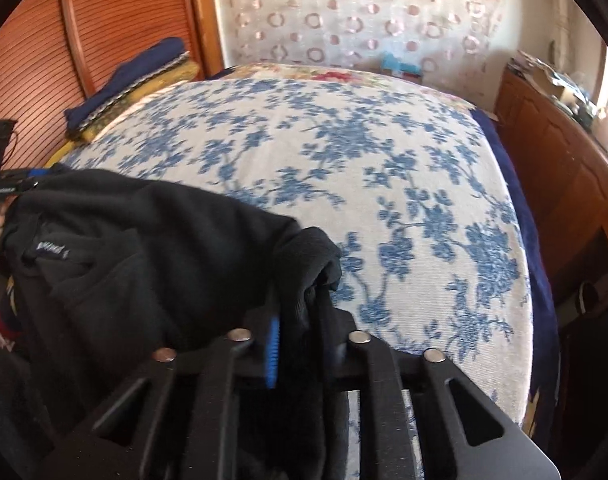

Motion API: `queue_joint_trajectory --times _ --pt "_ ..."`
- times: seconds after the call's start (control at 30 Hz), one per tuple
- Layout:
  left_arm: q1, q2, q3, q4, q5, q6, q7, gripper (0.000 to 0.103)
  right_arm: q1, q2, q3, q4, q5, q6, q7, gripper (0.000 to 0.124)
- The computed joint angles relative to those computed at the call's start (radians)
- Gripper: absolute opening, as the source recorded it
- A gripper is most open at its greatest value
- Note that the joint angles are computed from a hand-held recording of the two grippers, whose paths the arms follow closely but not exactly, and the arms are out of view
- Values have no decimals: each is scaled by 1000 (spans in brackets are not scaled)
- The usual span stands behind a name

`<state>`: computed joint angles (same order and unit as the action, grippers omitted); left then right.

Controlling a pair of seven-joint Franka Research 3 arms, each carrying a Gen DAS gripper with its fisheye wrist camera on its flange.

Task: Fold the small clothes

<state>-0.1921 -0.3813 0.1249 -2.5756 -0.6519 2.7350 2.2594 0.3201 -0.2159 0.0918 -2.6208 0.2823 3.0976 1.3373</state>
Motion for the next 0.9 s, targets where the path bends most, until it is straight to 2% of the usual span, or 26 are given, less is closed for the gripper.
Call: queue_joint_trajectory --times 0.03,0.07,0.17,0.27,0.4,0.5,0.63,0.67,0.7,0.73,0.9 --pt "-13 -13 16 -1 -22 -21 21 17 -1 -3 5 -4 -2 7 4 10" --pt "-19 -34 19 -10 -37 -19 39 10 31 -10 -18 -10 23 18 -16 9" --pt "-47 -128 28 -45 -68 -7 75 7 135 -68 -88 -48 105 83 -72 8" --pt "-64 -254 37 -76 -67 17 44 6 168 -156 -111 -82 126 119 -73 8" --pt "-107 -433 52 -95 -40 59 10 6 103 -296 -30 -113 103 116 -35 7" --pt "-128 -493 64 -77 -4 91 -7 6 27 -396 51 -123 70 108 3 7" --pt "-161 -548 79 -60 34 153 -34 6 -23 -517 95 -127 32 118 36 7" --pt "-171 -542 90 -49 42 172 -40 6 -56 -543 122 -127 29 129 58 7" --pt "-180 -548 98 -46 49 188 -48 6 -65 -566 129 -125 30 143 77 7" --pt "-198 -561 112 -46 54 202 -49 6 -43 -576 107 -120 27 148 81 7" --pt "-271 -572 156 -25 104 268 -61 6 -59 -603 124 -78 1 170 103 7"
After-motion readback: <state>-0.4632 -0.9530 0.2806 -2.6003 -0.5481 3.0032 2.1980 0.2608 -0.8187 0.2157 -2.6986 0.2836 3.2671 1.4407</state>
